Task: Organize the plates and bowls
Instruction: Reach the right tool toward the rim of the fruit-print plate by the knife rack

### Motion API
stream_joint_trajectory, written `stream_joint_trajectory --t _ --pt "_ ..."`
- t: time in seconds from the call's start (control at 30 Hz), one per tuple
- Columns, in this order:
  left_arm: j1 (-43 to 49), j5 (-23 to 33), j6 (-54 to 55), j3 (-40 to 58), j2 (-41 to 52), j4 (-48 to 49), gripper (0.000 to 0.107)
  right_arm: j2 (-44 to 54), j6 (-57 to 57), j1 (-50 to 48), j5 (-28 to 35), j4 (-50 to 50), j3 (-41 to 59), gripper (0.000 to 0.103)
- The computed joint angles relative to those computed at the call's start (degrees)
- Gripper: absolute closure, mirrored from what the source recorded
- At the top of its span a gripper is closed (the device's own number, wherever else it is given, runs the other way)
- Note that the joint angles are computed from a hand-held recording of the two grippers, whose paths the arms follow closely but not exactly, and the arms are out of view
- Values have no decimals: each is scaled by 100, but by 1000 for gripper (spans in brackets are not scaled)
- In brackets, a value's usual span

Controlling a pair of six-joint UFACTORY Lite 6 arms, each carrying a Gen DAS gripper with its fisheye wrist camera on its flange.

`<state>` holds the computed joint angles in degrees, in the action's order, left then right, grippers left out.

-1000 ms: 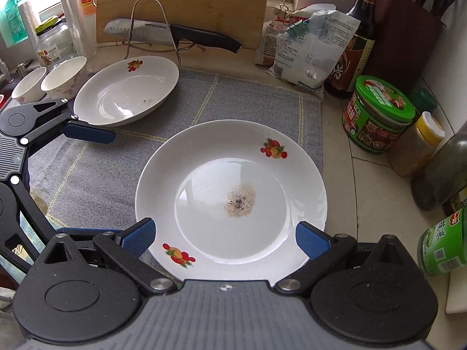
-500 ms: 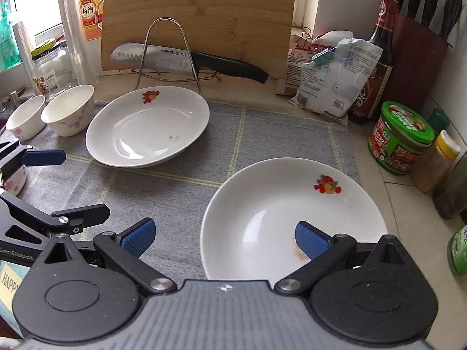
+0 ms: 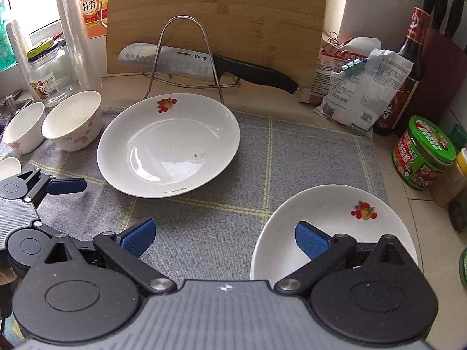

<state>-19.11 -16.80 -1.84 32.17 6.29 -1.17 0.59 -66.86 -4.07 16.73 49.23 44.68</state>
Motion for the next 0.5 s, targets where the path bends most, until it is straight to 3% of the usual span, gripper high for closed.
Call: stream_joint_trajectory --t 0.1,0.27,0.5 --pt "-151 -64 766 105 161 -903 5 531 -550 -90 243 412 447 0" --pt "-184 -95 1145 355 407 -1302 5 1615 -887 -146 583 650 1434 0" --pt "-206 -68 1486 872 848 -1775 5 3080 -541 -58 1147 95 3060 0"
